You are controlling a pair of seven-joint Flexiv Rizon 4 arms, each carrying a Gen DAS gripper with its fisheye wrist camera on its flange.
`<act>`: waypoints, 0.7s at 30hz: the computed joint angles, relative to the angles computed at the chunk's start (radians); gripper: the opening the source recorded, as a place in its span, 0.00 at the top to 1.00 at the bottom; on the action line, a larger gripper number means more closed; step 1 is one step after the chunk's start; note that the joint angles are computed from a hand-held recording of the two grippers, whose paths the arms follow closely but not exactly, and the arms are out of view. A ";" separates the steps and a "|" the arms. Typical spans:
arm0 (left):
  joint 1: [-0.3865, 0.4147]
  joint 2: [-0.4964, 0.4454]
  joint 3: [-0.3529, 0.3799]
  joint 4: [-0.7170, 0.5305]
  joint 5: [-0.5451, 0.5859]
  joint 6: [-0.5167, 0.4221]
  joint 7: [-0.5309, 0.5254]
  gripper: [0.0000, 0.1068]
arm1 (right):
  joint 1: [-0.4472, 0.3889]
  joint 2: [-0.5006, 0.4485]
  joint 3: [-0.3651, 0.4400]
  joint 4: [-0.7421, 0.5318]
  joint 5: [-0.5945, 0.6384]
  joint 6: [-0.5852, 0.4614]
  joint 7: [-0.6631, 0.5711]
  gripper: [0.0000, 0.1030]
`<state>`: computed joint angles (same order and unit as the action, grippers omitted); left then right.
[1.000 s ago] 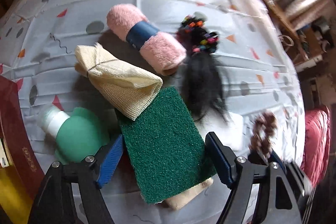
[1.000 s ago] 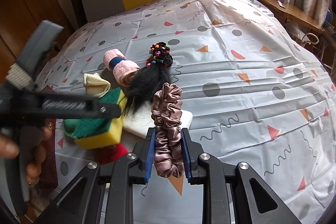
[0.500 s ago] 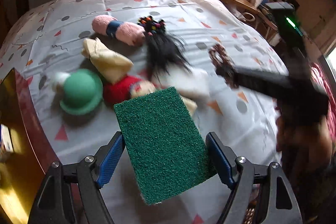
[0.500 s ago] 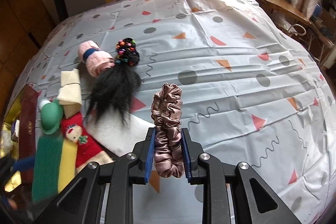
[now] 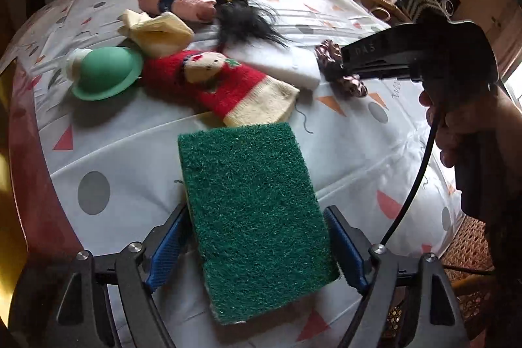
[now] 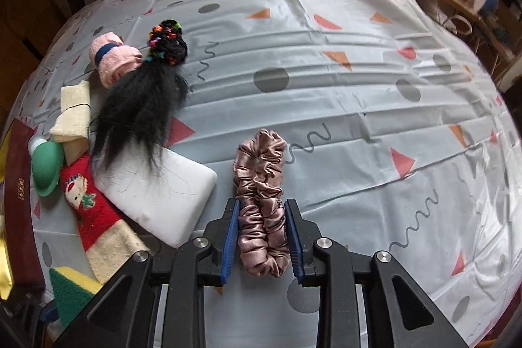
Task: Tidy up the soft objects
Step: 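Carry the green pad into the tray and release it with the left tool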
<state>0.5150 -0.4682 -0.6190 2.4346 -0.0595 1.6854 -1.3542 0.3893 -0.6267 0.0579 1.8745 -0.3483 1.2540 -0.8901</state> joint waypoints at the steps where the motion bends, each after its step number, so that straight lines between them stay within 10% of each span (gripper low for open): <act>1: 0.001 -0.003 0.001 0.008 0.009 0.023 0.003 0.23 | -0.010 -0.003 0.008 -0.003 0.011 0.006 -0.003 0.71; 15: 0.066 -0.040 0.003 0.037 0.205 0.165 -0.084 0.36 | -0.035 -0.019 0.034 0.008 0.075 0.078 -0.054 0.54; 21: 0.150 -0.017 -0.061 0.076 0.288 0.221 -0.125 0.36 | 0.044 -0.001 -0.070 0.047 -0.010 0.083 0.022 0.77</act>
<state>0.6648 -0.4850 -0.6802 2.5102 0.2284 1.9063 -1.4789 0.4333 -0.6280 -0.0123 1.9214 -0.3580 1.3369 -0.8684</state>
